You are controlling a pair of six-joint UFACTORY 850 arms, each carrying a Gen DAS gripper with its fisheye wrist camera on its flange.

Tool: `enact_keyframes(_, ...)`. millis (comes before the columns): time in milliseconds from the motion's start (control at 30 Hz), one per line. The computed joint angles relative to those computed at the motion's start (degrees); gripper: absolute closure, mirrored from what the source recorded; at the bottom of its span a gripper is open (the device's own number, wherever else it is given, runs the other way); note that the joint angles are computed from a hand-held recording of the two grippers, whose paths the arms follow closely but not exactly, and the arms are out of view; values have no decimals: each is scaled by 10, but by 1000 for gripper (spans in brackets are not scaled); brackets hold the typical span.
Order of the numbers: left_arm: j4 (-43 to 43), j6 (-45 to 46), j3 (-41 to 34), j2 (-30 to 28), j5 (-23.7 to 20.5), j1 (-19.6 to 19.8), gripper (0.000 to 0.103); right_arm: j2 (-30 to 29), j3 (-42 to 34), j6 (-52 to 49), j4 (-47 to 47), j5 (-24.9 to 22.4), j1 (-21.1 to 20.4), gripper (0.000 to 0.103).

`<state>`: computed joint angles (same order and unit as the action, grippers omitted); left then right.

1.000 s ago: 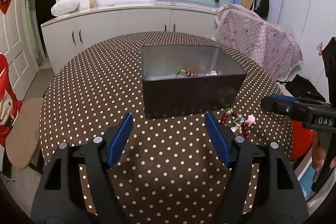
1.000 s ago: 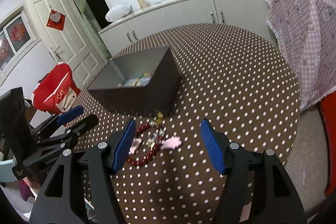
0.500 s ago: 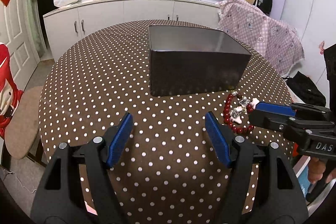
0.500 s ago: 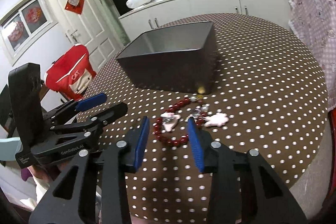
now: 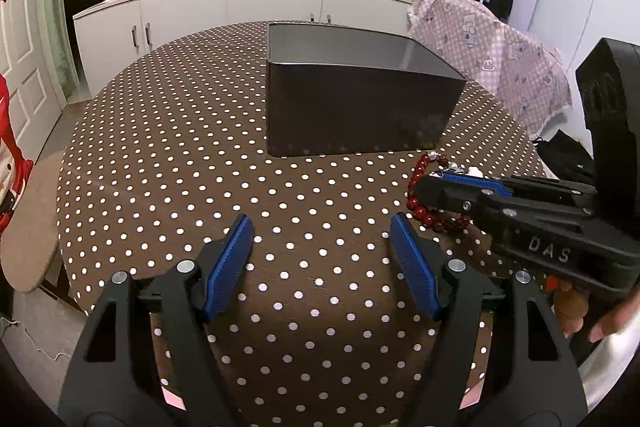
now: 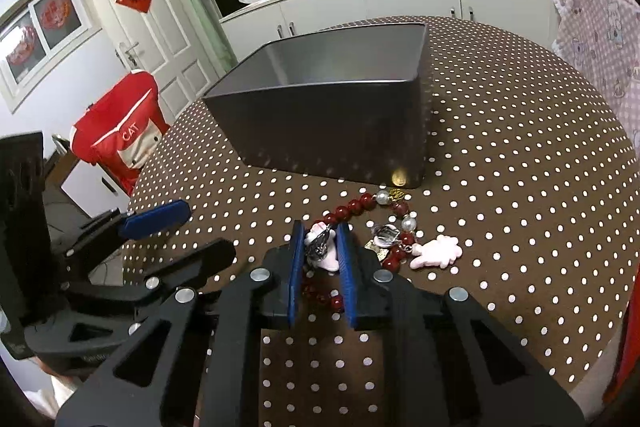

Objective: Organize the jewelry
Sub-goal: 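Move both tools to the red bead bracelet and close the right tool on it, then grasp the red bead bracelet with the left tool while the right tool holds a silver charm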

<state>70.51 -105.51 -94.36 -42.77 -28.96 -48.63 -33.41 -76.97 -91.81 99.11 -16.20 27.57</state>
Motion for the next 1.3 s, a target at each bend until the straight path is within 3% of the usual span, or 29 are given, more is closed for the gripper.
enact_keyframes(233, -8, 14, -24, -13, 37, 6, 32, 25, 29, -75, 95, -19, -15, 88)
enact_keyframes(400, -57, 75, -65, -37, 63, 8, 33, 52, 61, -157, 189, -27, -32, 88)
enact_keyframes(433, -71, 90, -74, -42, 65, 9, 36, 56, 66, -170, 204, -26, -34, 88)
enact_keyframes(500, -110, 141, -102, -59, 49, 7, 52, 62, 74, -192, 229, -29, -37, 88)
enact_keyframes(567, -141, 204, -150, -87, -17, -2, 69, 67, 81, -208, 252, -33, -42, 88)
enact_keyframes(633, -151, 221, -168, -97, -43, -5, 79, 71, 89, -221, 269, -37, -47, 88)
enact_keyframes(667, -150, 218, -167, -96, -44, -5, 91, 70, 88, -221, 272, -36, -47, 88)
enact_keyframes(733, -134, 190, -146, -84, -24, -1, 95, 70, 89, -219, 276, -39, -49, 88)
enact_keyframes(900, 6, 25, -71, -40, 32, 4, 95, 69, 88, -211, 269, -42, -51, 88)
enact_keyframes(1300, 151, -119, -31, -5, 21, 5, 95, 72, 81, -221, 269, -48, -46, 88)
